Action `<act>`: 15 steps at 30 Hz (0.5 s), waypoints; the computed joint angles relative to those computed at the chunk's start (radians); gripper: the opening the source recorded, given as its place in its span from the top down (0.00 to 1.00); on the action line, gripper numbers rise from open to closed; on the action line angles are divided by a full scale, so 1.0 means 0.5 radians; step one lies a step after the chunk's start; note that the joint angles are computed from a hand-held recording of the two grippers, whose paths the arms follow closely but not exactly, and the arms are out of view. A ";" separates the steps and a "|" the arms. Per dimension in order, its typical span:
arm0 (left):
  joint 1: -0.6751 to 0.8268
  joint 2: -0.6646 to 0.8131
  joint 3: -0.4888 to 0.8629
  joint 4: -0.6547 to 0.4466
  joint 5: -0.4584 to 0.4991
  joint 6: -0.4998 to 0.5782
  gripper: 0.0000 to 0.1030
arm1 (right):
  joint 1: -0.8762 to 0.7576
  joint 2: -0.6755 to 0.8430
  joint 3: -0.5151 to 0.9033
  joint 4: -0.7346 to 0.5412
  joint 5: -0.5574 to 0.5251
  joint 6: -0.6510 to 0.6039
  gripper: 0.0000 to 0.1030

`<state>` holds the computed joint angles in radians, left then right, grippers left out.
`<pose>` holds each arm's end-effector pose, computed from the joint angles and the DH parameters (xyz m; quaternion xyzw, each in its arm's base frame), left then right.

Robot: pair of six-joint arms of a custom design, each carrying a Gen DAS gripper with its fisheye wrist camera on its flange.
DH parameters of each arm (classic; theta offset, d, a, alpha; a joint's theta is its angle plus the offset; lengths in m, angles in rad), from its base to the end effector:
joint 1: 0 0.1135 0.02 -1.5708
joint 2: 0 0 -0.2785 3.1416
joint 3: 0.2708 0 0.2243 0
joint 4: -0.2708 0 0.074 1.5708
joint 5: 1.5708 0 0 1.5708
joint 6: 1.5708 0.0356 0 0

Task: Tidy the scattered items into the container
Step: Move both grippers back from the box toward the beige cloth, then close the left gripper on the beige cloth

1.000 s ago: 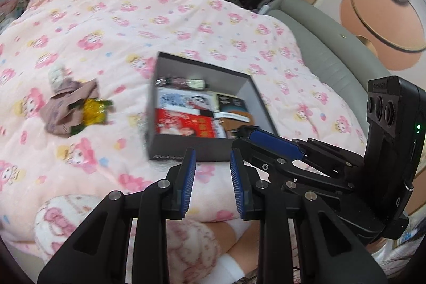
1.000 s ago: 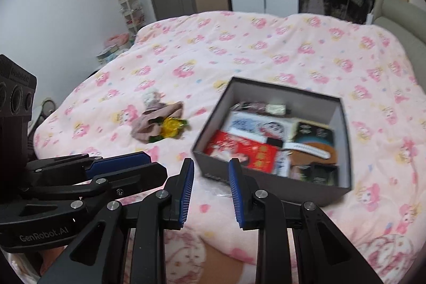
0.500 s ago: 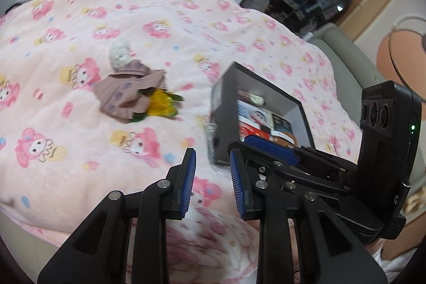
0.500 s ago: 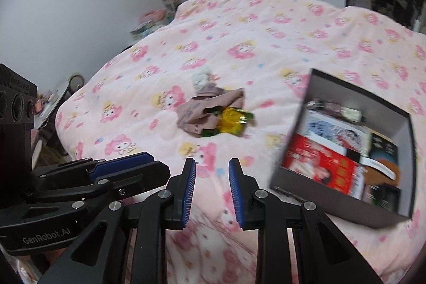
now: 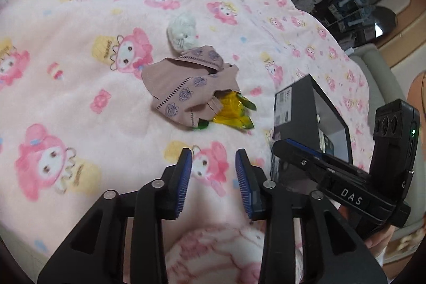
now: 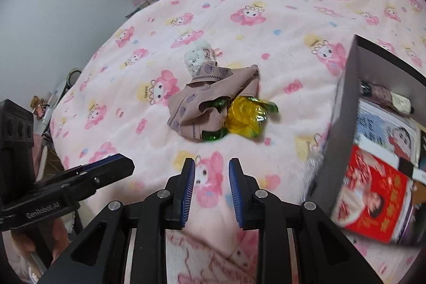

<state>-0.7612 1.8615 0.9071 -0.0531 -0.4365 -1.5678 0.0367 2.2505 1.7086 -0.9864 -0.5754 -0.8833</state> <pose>0.2496 -0.2171 0.1488 -0.4234 0.8390 -0.1671 0.2983 0.4146 0.0346 0.1663 -0.4310 0.8564 0.2503 0.1351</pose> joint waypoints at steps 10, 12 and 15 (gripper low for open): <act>0.614 0.367 -0.237 0.785 0.651 0.288 0.55 | 0.099 0.249 0.186 0.018 0.073 0.132 0.77; 0.671 0.456 -0.144 0.709 0.672 0.324 0.51 | 0.090 0.261 0.182 0.050 0.099 0.144 0.77; 0.730 0.562 -0.111 0.766 0.772 0.296 0.64 | 0.069 0.312 0.249 0.009 0.086 0.178 0.77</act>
